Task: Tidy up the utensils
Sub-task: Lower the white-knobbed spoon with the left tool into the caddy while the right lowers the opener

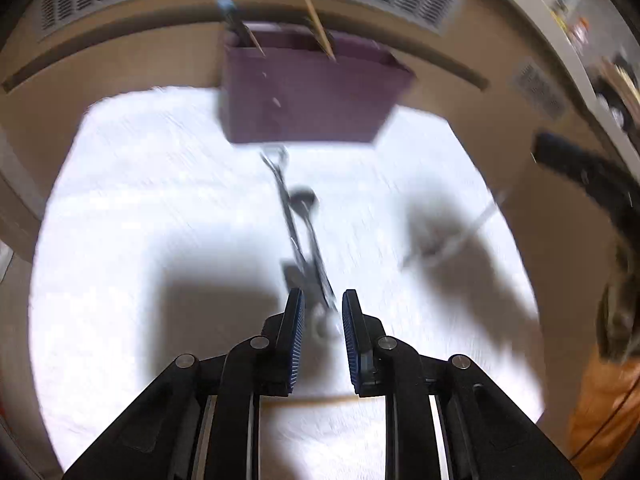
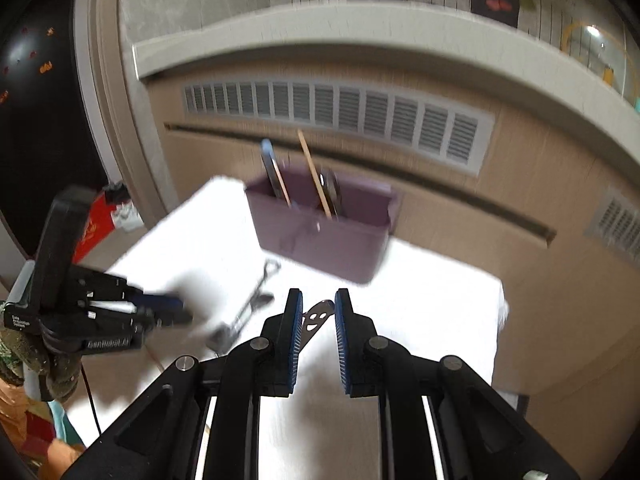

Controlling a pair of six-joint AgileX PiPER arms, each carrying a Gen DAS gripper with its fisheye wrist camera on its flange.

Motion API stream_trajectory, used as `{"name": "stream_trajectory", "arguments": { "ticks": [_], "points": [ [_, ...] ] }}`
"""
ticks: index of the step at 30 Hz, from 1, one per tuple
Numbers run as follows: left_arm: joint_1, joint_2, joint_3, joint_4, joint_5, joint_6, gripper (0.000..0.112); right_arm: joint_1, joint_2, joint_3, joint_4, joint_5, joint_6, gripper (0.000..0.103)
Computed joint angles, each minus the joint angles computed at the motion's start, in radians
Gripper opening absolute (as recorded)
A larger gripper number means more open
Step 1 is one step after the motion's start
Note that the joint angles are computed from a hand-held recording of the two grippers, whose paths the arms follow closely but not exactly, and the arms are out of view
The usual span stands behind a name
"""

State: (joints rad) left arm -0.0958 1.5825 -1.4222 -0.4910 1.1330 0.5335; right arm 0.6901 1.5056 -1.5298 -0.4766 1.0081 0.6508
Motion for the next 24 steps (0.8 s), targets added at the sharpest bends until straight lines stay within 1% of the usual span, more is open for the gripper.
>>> {"name": "stream_trajectory", "arguments": {
  "ticks": [2,3,4,5,6,7,8,10,13,14,15,17,18,19,20,21,24],
  "points": [
    [-0.026,-0.095,0.144,-0.015,-0.117,0.059,0.021,0.003,-0.015,0.039,-0.007,0.001,0.004,0.015],
    [-0.037,-0.144,0.220,-0.046,-0.168,0.108,0.021,0.006,-0.027,0.063,-0.012,-0.002,0.010,0.015],
    [-0.048,-0.173,0.275,-0.057,-0.203,0.136,0.022,0.002,-0.034,0.076,-0.010,-0.008,0.010,0.015],
    [-0.068,-0.191,0.305,-0.040,-0.240,0.134,0.022,0.002,-0.045,0.093,-0.011,-0.014,0.016,0.015],
    [-0.108,-0.213,0.346,0.011,-0.313,0.105,0.023,0.002,-0.052,0.105,-0.013,-0.018,0.020,0.015],
    [-0.140,-0.220,0.367,0.059,-0.363,0.071,0.025,-0.003,-0.053,0.107,-0.010,-0.021,0.016,0.015],
    [-0.162,-0.213,0.376,0.097,-0.400,0.034,0.026,-0.002,-0.055,0.110,-0.010,-0.022,0.017,0.015],
    [-0.162,-0.185,0.379,0.090,-0.410,0.019,0.030,0.000,-0.056,0.114,-0.014,-0.029,0.021,0.015],
    [-0.189,-0.148,0.395,0.140,-0.474,-0.056,0.032,0.005,-0.058,0.118,-0.014,-0.042,0.026,0.015],
    [-0.194,-0.130,0.392,0.144,-0.484,-0.074,0.032,0.011,-0.057,0.117,-0.020,-0.041,0.032,0.015],
    [-0.192,-0.125,0.397,0.130,-0.508,-0.080,0.032,0.018,-0.055,0.117,-0.027,-0.039,0.036,0.015],
    [-0.188,-0.108,0.387,0.112,-0.524,-0.096,0.032,0.033,-0.052,0.117,-0.044,-0.032,0.044,0.015],
    [-0.185,-0.108,0.389,0.104,-0.533,-0.097,0.028,0.039,-0.052,0.118,-0.050,-0.029,0.047,0.015],
    [-0.183,-0.112,0.399,0.098,-0.550,-0.097,0.022,0.046,-0.053,0.117,-0.056,-0.025,0.050,0.015],
    [-0.175,-0.120,0.411,0.082,-0.565,-0.081,0.022,0.052,-0.054,0.117,-0.063,-0.021,0.055,0.015],
    [-0.159,-0.135,0.429,0.036,-0.574,-0.036,0.022,0.061,-0.059,0.118,-0.074,-0.014,0.063,0.015],
    [-0.109,-0.233,0.489,-0.089,-0.583,0.095,0.022,0.090,-0.081,0.124,-0.108,0.007,0.089,0.015]
  ]
}}
